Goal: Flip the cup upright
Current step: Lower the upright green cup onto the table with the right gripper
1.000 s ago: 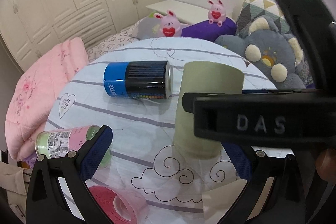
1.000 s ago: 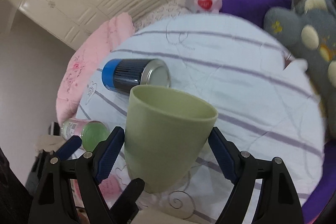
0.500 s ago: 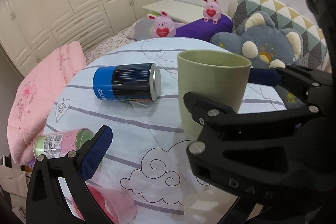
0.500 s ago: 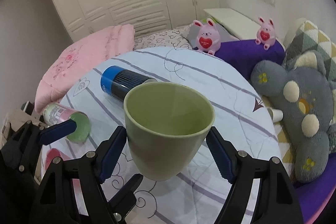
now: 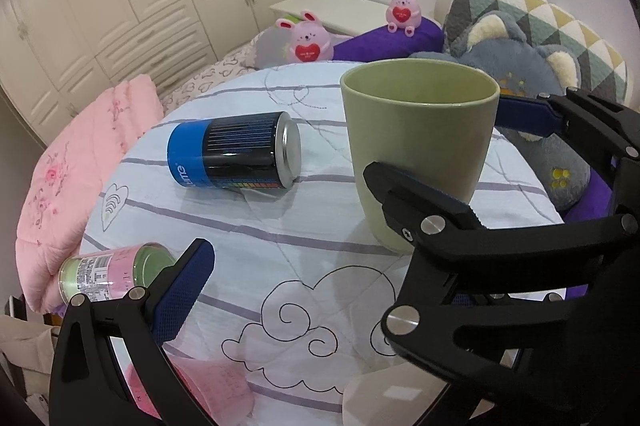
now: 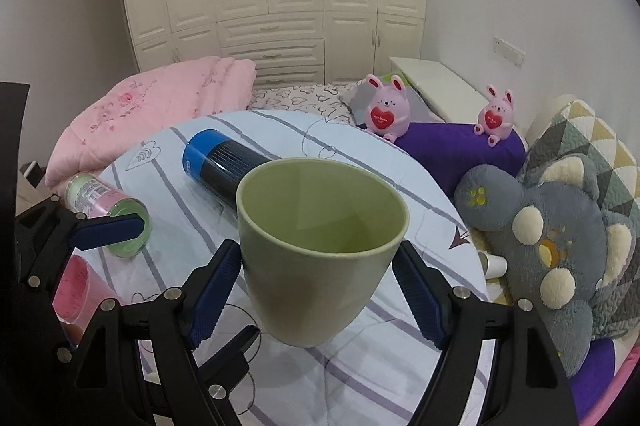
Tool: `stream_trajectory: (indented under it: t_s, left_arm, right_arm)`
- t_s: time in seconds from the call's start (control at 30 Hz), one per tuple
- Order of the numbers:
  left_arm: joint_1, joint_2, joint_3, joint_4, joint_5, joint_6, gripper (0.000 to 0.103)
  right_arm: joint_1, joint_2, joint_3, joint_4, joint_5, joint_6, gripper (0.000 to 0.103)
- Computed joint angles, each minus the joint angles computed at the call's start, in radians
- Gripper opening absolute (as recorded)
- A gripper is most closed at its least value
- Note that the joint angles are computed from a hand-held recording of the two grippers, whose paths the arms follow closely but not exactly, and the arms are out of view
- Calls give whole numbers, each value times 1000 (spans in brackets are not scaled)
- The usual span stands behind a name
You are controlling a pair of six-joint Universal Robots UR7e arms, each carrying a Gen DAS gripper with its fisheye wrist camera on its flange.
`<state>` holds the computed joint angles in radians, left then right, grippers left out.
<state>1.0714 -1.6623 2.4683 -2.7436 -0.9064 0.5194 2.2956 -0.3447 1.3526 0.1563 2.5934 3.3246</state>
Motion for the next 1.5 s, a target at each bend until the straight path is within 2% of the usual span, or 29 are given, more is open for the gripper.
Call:
stream_trajectory:
  t_s: [0.3,0.63,0.93,1.5]
  left_arm:
    - [-6,0,5,33,18,6,103]
    - [-29,-25,19,47,41,17,103]
    - [-44,-63,35,84,47,13,103]
    - [-82,-146,70,127,64,-5,103]
  right_arm:
    - [-6,-27,61,-95,-25,-82,79]
    - [0,-50,86,-109,-58,-129,79]
    - [3,-56,99,-79,-94,-72,79]
    - [38,-52,80,11,-107,35,80]
